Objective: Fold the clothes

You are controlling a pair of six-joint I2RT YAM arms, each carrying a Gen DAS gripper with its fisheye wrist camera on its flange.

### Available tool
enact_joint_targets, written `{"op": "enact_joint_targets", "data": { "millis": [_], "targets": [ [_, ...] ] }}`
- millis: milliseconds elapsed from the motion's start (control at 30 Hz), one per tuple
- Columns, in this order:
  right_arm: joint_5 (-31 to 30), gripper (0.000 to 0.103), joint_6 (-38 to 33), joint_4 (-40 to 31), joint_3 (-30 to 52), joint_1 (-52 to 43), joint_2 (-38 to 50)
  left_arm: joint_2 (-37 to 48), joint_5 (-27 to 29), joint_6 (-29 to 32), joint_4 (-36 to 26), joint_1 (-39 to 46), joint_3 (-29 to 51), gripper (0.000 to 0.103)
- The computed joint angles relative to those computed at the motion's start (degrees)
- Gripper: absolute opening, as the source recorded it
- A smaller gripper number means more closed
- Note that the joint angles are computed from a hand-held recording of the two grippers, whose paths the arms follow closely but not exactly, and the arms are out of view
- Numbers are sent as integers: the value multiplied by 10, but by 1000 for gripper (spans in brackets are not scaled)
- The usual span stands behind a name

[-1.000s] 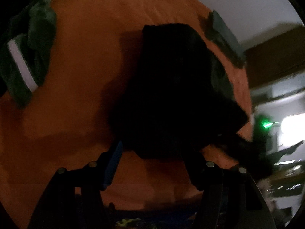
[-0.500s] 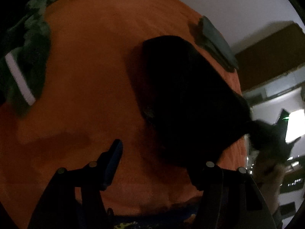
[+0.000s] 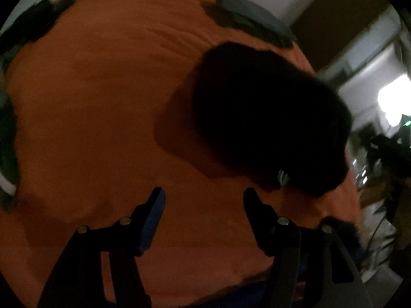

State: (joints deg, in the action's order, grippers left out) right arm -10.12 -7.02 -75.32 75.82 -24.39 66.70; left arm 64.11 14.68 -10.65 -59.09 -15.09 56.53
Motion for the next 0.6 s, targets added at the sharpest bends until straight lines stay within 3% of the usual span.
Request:
{"op": "enact_joint_targets", "data": {
  "millis": [67,133,233,333,400,500,533,567,600],
  "targets": [
    [11,77,-38,20,-50,-14,-42,6,-44,-19,21,-50,-7,64],
    [-17,77,-43,14,-123,15,-84,8,-85,-39,59,-94,-31,64],
    [-76,77,-73,-23,-189,61,-81,64,-127,-44,88,-137,-37,64],
    [11,77,11,33,-234,177,-111,94,-131,-45,118,-150,-42,64],
    [53,77,45,60,-248,237,-105,94,-94,-58,130,-131,-49,64],
    [172,77,103,111,-264,319,-18,95,-61,-73,132,-114,-50,64],
    [178,70,105,127,-267,323,0,93,-69,-70,128,-116,-49,64],
    [166,46,96,139,-265,319,0,93,-78,-67,124,-119,-47,64],
    [153,34,88,152,-264,315,-1,94,-89,-63,120,-123,-45,64]
  ]
}}
